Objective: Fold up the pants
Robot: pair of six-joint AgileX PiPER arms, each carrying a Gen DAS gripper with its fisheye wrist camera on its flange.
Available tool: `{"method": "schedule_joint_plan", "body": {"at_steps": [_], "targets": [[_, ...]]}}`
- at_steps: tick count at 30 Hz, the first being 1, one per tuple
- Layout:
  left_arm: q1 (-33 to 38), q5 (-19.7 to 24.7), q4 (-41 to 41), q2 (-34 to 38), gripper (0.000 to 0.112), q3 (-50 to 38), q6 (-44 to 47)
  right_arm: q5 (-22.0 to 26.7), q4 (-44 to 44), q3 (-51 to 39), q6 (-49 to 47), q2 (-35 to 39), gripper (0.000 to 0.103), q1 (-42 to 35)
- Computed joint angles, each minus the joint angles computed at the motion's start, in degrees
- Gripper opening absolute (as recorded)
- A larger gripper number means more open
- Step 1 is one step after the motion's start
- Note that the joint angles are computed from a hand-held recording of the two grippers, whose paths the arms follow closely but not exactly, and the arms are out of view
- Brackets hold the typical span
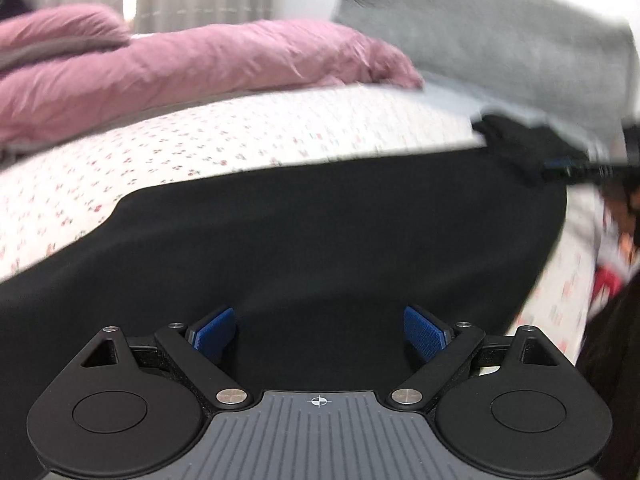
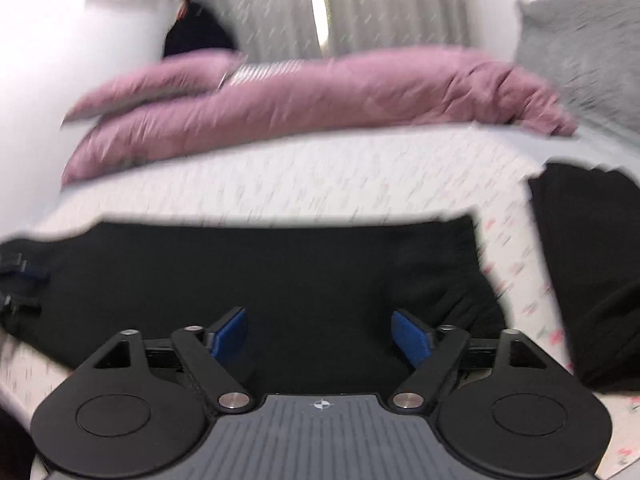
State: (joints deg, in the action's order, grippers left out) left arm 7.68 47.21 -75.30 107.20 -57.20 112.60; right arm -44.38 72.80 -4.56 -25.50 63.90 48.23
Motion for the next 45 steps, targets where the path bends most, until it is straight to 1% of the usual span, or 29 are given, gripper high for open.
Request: {"method": "schedule_joint_plan", "body": {"at_steps": [1, 2, 3, 4, 6, 9, 11, 14, 15, 17, 18, 20, 22, 23, 24, 25, 29, 32, 34, 35, 40, 43, 45], "targets": [[0.02, 0.28, -0.79, -0.07, 0.098, 0.07, -1.78, -3.61, 3.23, -0.08, 0.37, 0.32, 0.093, 2.25], [0.16, 0.5, -1.35, -0.13, 0.098, 0.22, -3.09, -6.18, 6.38, -0.52, 0.66, 0.78, 0.093, 3.31], [0.07, 0.54, -1.65, -0.21, 0.098, 0.14, -4.67, -7.42, 8.85, -1.13, 1.08, 1.37, 0.093, 2.94], [0.32, 0.81, -1.78, -0.28, 0.098, 0.14, -5.81, -7.29, 10.41, -1.66, 1.3, 1.75, 0.093, 1.54], [0.16, 0.42, -2.55, -0.46, 0.098, -0.04, -7.91, -5.41, 13.38, -3.21, 1.06, 3.09, 0.093, -2.48], [0.22, 0.07, -2.86, -0.41, 0.099, -0.64, -10.82, -2.36, 16.7, -4.11, -0.37, 3.98, 0.093, -5.94], [0.32, 0.28, -2.15, -0.07, 0.099, -1.32, -13.04, 1.97, 16.45, -3.97, -1.45, 3.41, 0.093, -8.85], [0.19, 0.1, -1.13, 0.33, 0.099, -1.94, -15.47, 11.41, 15.7, -4.97, -3.67, 4.52, 0.093, -16.13], [0.07, -0.03, -0.73, 0.46, 0.099, -2.14, -16.23, 12.54, 16.58, -5.41, -4.68, 5.28, 0.093, -16.67], [-0.09, -0.38, -0.4, 0.68, 0.099, -2.36, -17.29, 11.13, 19.26, -6.26, -7.18, 7.18, 0.095, -14.57], [-0.17, -0.51, -0.18, 0.81, 0.099, -2.5, -17.9, 9.67, 21.52, -7.36, -8.82, 8.96, 0.094, -12.82], [-0.39, -0.69, 0.58, 1.04, 0.099, -2.92, -19.61, 7.87, 23.51, -9.05, -12.32, 11.31, 0.081, -10.44], [-0.49, -0.79, 1.04, 1.31, 0.099, -3.36, -20.91, 7.38, 24.42, -10.18, -14.81, 11.05, 0.059, -10.3], [-0.56, -0.93, 0.98, 1.37, 0.099, -3.42, -21.26, 7.08, 24.11, -9.93, -13.92, 10.23, 0.051, -9.59], [-0.56, -1.0, 0.86, 1.43, 0.099, -3.47, -21.47, 8.11, 22.55, -9.1, -12.17, 8.34, 0.034, -9.79], [-0.53, -0.96, 0.7, 1.51, 0.099, -3.51, -21.71, 7.86, 22.2, -8.88, -10.45, 7.04, 0.031, -9.1], [-0.72, 0.24, 0.45, 2.06, 0.099, -3.97, -23.74, -3.1, 24.46, -11.54, -10.54, 7.44, 0.03, 0.79], [-1.22, 1.59, -0.16, 2.45, 0.099, -4.09, -24.02, -7.13, 22.03, -14.01, -10.99, 9.31, 0.03, 5.04], [-1.4, 3.52, -0.58, 3.09, 0.099, -4.47, -23.94, -6.89, 19.33, -16.47, -12.12, 11.33, 0.03, 5.87], [-1.38, 4.97, -0.87, 3.54, 0.099, -4.74, -24.02, -5.97, 17.69, -17.71, -12.38, 12.58, 0.03, 5.84], [-1.91, 10.33, -3.11, 5.69, 0.099, -5.71, -24.53, 0.76, 11.47, -25.02, -15.22, 19.99, 0.03, 4.63], [-2.82, 12.02, -5.54, 6.99, 0.099, -6.07, -24.46, 5.41, 9.85, -29.79, -18.5, 24.32, 0.03, 4.52], [-3.4, 13.22, -6.79, 8.09, 0.098, -6.69, -24.74, 6.99, 12.14, -33.83, -23.57, 27.16, 0.03, 5.87]]}}
